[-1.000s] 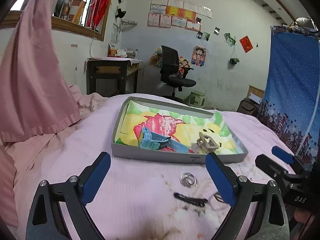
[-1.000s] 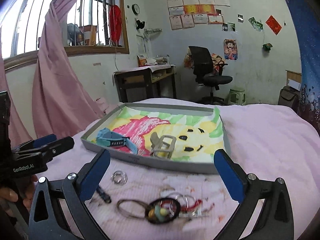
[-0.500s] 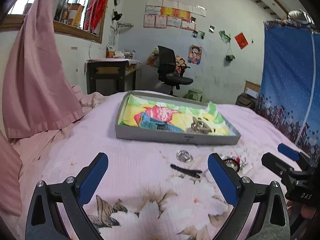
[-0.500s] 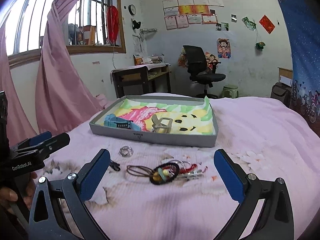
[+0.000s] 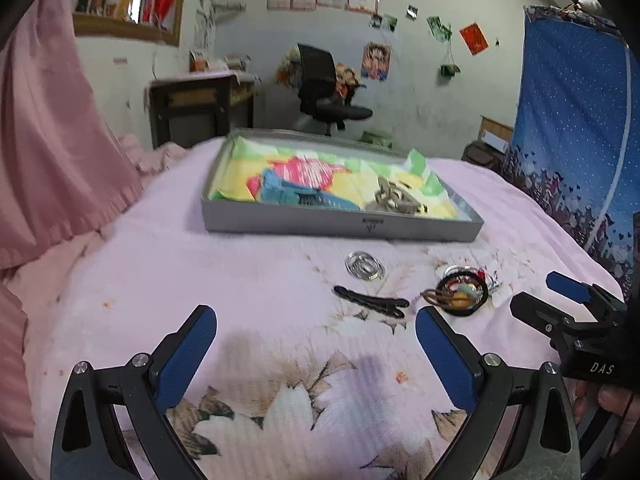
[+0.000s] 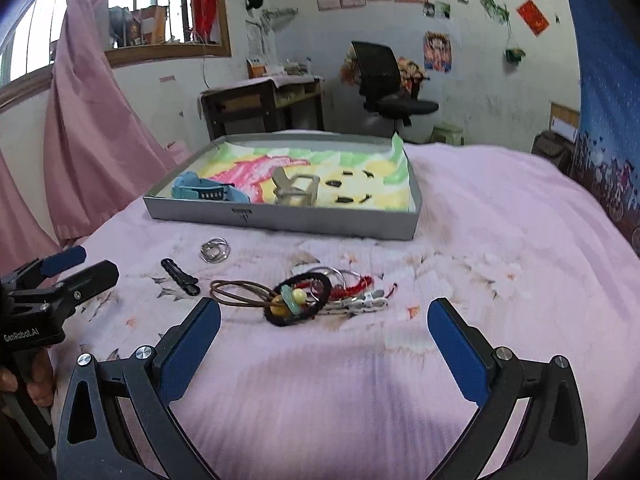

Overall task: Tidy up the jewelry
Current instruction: 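Withdraw both grippers from the tray back over the jewelry, then grasp the black hair tie with the right gripper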

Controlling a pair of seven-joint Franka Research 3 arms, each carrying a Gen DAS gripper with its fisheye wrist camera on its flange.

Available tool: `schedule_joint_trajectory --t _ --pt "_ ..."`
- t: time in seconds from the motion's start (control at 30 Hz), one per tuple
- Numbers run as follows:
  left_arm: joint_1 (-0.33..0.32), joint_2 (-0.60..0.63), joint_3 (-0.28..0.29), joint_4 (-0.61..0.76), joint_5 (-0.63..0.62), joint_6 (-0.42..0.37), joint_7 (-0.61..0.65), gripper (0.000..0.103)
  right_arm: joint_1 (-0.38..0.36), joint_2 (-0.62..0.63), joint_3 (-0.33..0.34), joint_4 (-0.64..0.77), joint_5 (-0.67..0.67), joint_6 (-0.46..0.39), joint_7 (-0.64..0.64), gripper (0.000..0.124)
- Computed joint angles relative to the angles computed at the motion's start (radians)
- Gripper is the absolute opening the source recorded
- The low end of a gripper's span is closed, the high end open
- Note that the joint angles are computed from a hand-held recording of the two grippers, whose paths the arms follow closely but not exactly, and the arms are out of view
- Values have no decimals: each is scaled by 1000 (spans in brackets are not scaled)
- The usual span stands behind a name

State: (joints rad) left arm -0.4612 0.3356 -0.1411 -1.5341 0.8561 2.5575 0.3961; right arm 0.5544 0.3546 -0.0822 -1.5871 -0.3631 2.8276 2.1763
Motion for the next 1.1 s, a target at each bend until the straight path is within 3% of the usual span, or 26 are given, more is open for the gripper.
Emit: schedule_joint_trajectory --t 0.07,0.17,0.23,0.43,0.73,0.9,1.1 --pt "13 11 -9 7 -35 13 30 99 -19 10 22 11 41 -17 -28 102" --pt "31 31 -19 24 -98 42 80 89 -25 24 31 31 76 -50 -44 100" --pt "42 45 -24 35 -147 66 114 83 -30 36 37 46 97 -62 -58 87" --pt "69 108 -51 102 -316 90 256 63 -53 78 63 104 182 -103 -125 67" --pt "74 166 -58 170 -469 76 372 50 -79 145 92 194 307 -152 -210 39" --pt "80 204 -74 223 -533 44 444 45 -78 164 93 218 347 -171 -236 37" --pt "87 230 -76 252 -601 41 462 23 -81 178 97 237 374 -184 -260 37"
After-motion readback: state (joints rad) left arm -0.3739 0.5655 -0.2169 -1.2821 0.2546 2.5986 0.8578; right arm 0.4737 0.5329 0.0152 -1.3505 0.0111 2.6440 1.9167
